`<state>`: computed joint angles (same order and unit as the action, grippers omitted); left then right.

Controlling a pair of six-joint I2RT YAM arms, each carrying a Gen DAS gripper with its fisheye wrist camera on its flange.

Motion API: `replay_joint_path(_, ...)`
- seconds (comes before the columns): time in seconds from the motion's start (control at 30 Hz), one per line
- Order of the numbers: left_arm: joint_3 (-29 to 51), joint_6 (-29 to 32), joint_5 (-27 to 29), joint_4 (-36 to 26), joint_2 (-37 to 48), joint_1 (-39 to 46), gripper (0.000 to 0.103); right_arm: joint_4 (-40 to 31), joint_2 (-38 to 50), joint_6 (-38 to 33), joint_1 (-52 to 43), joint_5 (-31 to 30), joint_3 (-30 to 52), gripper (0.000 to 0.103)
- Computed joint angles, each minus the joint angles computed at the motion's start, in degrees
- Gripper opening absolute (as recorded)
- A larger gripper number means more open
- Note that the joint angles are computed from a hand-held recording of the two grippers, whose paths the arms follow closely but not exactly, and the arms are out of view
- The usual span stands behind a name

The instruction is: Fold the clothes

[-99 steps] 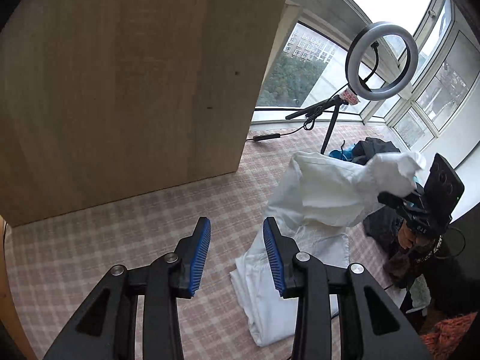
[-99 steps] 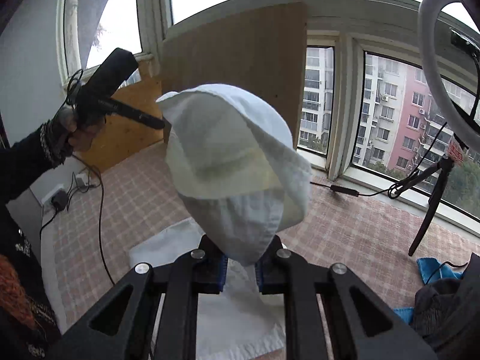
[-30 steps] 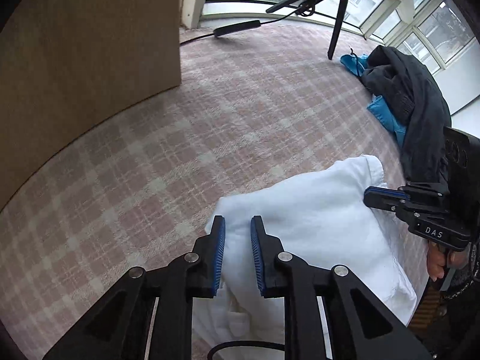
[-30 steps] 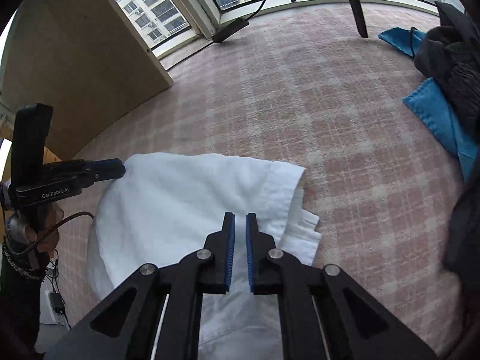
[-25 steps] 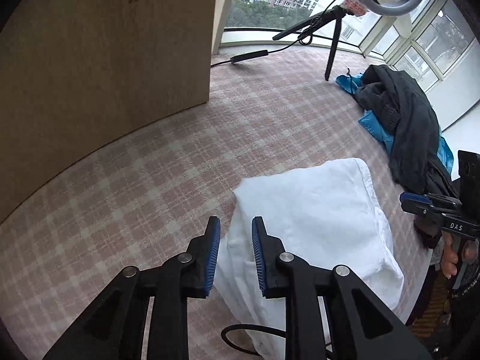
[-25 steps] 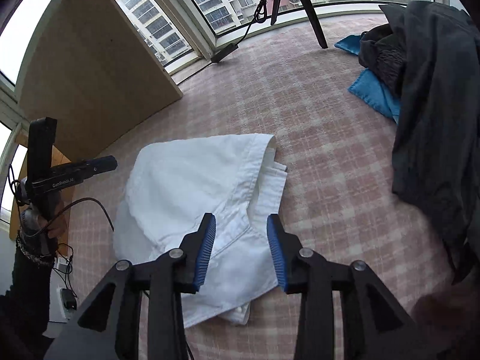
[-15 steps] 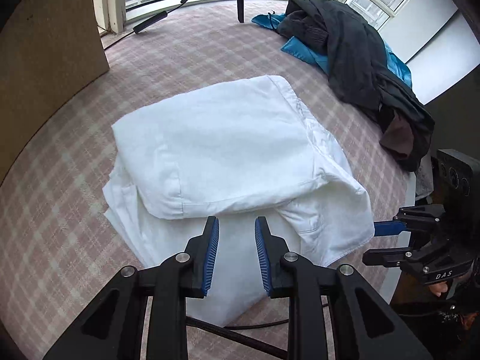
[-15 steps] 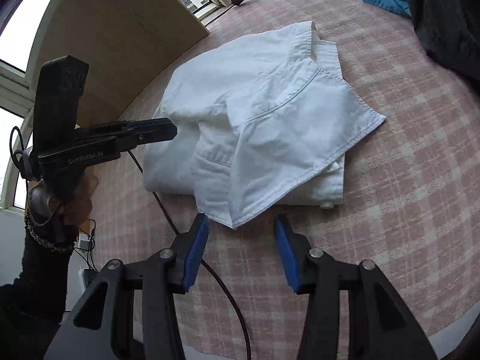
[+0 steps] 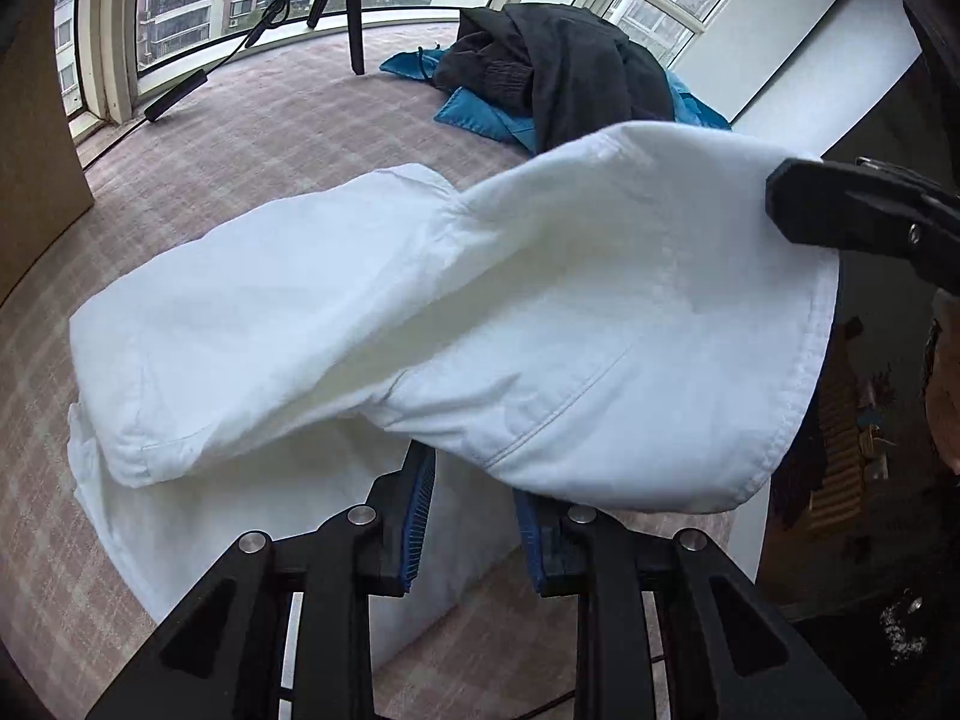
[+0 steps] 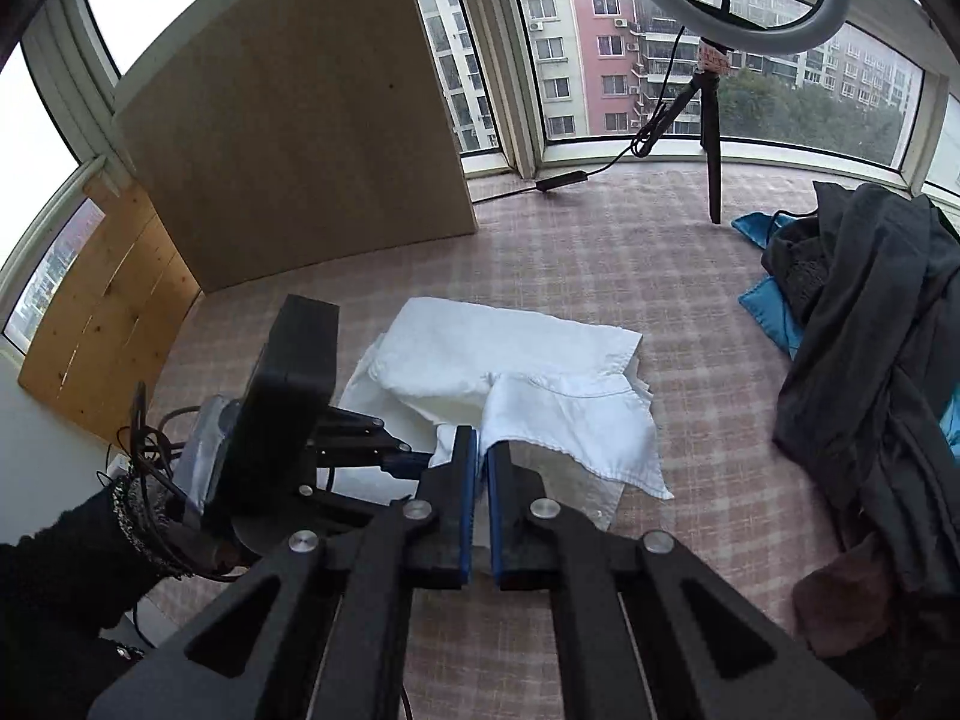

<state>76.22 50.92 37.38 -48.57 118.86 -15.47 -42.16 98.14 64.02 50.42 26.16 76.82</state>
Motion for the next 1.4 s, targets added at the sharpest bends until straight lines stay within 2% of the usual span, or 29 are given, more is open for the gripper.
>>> replay_joint_path(0.13, -0.7, -5.0, 8.1, 0.6, 0.9, -1.0, 0.024, 5.9, -2.3, 0.6, -1.1, -2.8, -3.9, 0.004)
replay_joint_path(0.2, -0.6, -3.3, 9.5, -2.9, 1.9, 0.9, 0.024, 11.0, -2.7, 2.1, -1.0, -5.5, -7.9, 0.004)
replay_joint_path(0.27, -1.9, 2.0, 7.3, -7.0, 1.1, 4.2, 0.024, 14.4, -1.3, 2.7, -0.2, -7.7, -10.4, 0.004)
replay_joint_path(0.37, -3.3, 11.1, 0.4, -12.1, -1.6, 11.0, 0.024, 20.4, 4.2, 3.5, 1.0, -12.1, -12.1, 0.004)
replay_joint_path(0.47, -0.5, 14.9, -4.8, -14.7, -3.8, 16.3, 0.027, 24.9, 11.7, 4.3, 2.4, -14.8, -10.9, 0.004)
replay_joint_path(0.6, 8.5, 12.2, -4.6, -14.4, -2.9, 15.9, 0.030, 24.2, 18.4, 4.1, 4.4, -15.3, -6.9, 0.004)
replay_joint_path(0.77, 18.0, 6.3, -4.4, -9.3, 4.1, 9.0, 0.031, 21.9, 17.7, 3.4, 5.4, -20.1, -8.3, 0.004)
replay_joint_path(0.87, 20.1, 3.2, -8.2, -6.7, 9.1, 7.3, 0.031, 21.1, 10.4, 1.8, 5.9, -17.2, -11.4, 0.005)
replay_joint_path(0.97, 21.3, 1.1, -11.5, -4.7, 13.3, 6.4, 0.031, 23.1, 3.0, 1.5, 3.4, -8.9, -14.7, 0.005)
replay_joint_path(1.07, 18.0, 1.8, -12.1, -2.4, 13.5, 7.3, 0.031, 24.3, 6.6, -2.0, -2.6, -4.4, -11.7, 0.005)
replay_joint_path(1.13, 16.8, 1.8, -11.9, -1.8, 13.1, 8.3, 0.031, 23.6, 12.8, -4.0, -6.0, -6.2, -8.5, 0.005)
replay_joint_path(1.2, 18.2, 1.8, -11.5, -3.6, 13.4, 9.8, 0.031, 25.3, 17.9, -3.8, -9.2, -16.5, -9.0, 0.005)
replay_joint_path(1.23, 19.1, 1.7, -11.1, -4.4, 13.4, 10.9, 0.031, 26.7, 18.3, -4.7, -9.3, -19.1, -10.8, 0.005)
replay_joint_path(1.33, 25.6, -2.2, -8.4, -9.8, 15.3, 14.7, 0.034, 27.4, 12.8, -6.3, -8.1, -18.1, -16.0, 0.006)
replay_joint_path(1.37, 28.9, -4.9, -7.2, -12.1, 16.6, 15.7, 0.037, 28.2, 9.3, -5.7, -8.6, -17.4, -18.6, 0.011)
replay_joint_path(1.4, 31.8, -7.7, -6.1, -13.9, 17.8, 16.5, 0.045, 29.0, 6.0, -4.4, -9.3, -15.9, -21.1, 0.018)
